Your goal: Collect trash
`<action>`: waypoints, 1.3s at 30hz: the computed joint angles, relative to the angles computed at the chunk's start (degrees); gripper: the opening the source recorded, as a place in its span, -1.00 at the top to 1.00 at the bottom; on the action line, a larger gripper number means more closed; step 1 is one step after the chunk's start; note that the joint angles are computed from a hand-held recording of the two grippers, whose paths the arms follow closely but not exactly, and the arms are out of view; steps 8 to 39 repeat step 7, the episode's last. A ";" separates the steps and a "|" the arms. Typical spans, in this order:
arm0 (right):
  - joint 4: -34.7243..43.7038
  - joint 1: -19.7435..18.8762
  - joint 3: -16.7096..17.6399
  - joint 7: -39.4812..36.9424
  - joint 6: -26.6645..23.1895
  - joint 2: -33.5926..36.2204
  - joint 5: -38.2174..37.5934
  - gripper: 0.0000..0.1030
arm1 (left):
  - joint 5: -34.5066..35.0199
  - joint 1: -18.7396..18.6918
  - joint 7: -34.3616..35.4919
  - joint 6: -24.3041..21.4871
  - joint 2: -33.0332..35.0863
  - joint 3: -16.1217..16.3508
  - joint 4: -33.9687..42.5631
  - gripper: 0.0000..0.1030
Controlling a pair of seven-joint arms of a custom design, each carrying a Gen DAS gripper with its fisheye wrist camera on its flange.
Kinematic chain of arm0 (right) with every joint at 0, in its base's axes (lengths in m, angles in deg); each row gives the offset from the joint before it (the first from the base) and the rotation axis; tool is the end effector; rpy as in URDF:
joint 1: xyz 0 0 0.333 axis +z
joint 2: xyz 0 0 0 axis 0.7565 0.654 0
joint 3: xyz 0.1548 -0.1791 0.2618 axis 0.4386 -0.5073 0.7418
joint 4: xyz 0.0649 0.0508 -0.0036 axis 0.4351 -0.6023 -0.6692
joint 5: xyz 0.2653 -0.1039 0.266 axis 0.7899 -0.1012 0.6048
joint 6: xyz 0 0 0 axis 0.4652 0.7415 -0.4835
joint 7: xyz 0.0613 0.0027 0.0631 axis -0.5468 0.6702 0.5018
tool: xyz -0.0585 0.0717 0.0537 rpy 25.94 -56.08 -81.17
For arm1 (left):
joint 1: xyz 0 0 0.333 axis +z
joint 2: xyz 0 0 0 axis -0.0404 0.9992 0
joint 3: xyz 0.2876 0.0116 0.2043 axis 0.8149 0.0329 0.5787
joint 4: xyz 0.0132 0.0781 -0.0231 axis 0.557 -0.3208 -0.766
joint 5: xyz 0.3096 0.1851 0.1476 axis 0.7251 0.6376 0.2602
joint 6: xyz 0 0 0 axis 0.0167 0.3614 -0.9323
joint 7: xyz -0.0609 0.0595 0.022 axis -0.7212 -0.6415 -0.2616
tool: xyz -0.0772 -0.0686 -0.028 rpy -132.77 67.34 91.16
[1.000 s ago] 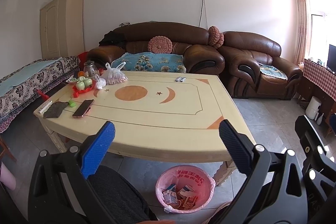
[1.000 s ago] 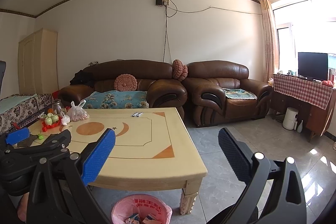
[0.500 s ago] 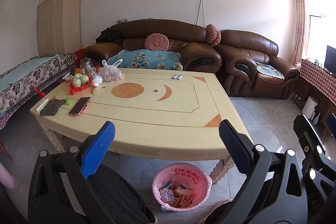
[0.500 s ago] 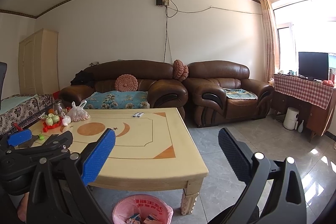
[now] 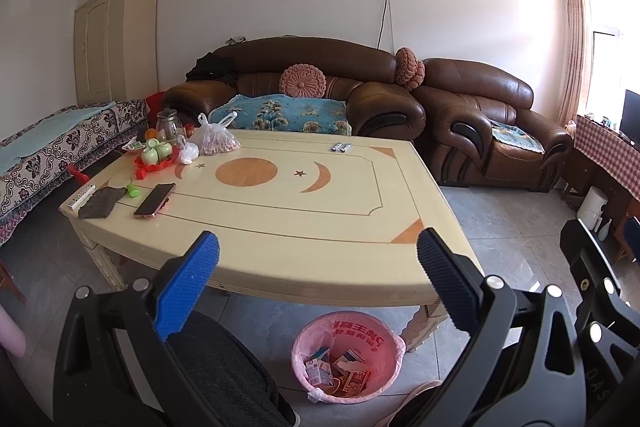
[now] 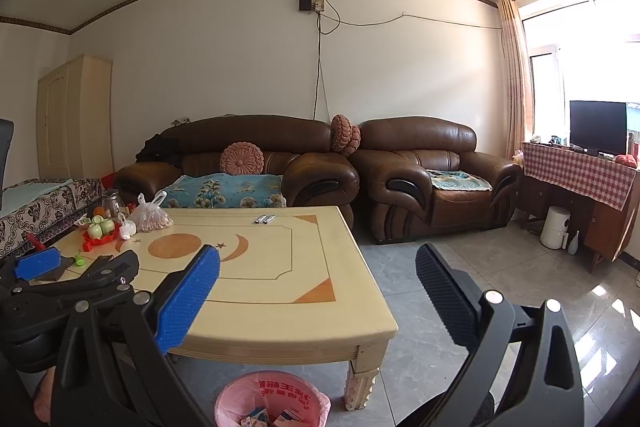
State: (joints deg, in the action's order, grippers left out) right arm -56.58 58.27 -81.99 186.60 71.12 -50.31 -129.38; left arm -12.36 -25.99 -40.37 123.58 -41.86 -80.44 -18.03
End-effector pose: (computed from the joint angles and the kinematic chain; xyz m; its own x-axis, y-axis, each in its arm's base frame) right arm 0.5069 0.1422 0.8759 -0.1380 -0.9902 -0.0193 -0.2076 0.0480 -0.9770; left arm 0.5462 -0.3089 0.8739 0.0473 -0.9983 0.0327 -0.4439 -0.0503 -0.8947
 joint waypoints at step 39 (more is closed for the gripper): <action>-0.13 -0.05 0.02 0.18 0.20 -0.07 -0.11 -0.86 | 0.09 -0.13 -0.17 -0.09 0.12 0.08 0.22 -0.88</action>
